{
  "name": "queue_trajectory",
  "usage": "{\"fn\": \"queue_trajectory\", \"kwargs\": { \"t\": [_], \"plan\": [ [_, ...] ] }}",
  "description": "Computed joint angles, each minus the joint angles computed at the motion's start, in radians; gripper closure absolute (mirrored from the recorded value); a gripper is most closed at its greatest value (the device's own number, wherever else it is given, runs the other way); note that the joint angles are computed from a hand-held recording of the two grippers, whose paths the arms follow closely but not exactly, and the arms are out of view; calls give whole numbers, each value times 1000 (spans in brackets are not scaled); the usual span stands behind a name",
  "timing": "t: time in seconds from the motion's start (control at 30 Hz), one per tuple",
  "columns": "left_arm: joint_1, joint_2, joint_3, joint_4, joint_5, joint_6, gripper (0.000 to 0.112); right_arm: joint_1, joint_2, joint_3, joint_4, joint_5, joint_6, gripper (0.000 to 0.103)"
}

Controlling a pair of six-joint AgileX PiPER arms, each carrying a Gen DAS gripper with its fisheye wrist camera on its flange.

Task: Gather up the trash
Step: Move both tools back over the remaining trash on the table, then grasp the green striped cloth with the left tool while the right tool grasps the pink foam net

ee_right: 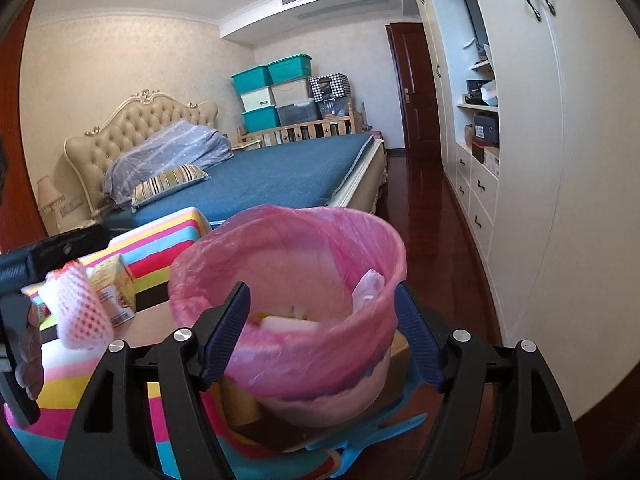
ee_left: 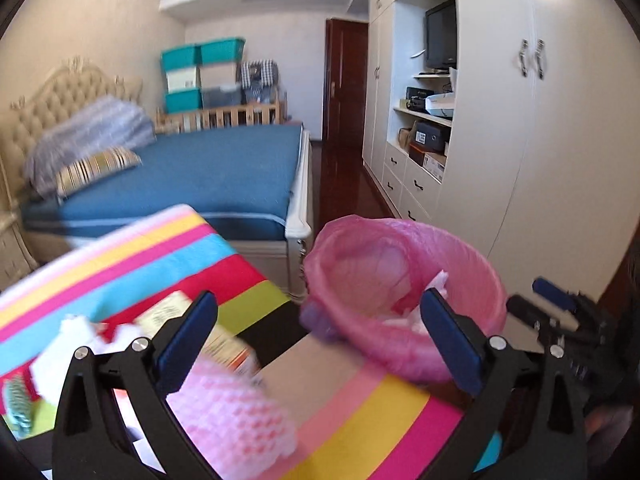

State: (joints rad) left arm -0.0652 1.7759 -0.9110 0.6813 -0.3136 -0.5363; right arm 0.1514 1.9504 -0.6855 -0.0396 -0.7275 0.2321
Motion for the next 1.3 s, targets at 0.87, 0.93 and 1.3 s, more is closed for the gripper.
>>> {"fn": "queue_trajectory", "kwargs": {
  "t": [0.87, 0.93, 1.3],
  "plan": [
    [838, -96, 263, 490, -202, -137, 14, 519, 37, -211, 395, 264, -298, 21],
    [871, -74, 227, 530, -192, -168, 14, 541, 48, -253, 452, 300, -371, 21],
    [983, 118, -69, 1011, -202, -715, 14, 529, 189, -577, 780, 573, -752, 19]
  ]
}}
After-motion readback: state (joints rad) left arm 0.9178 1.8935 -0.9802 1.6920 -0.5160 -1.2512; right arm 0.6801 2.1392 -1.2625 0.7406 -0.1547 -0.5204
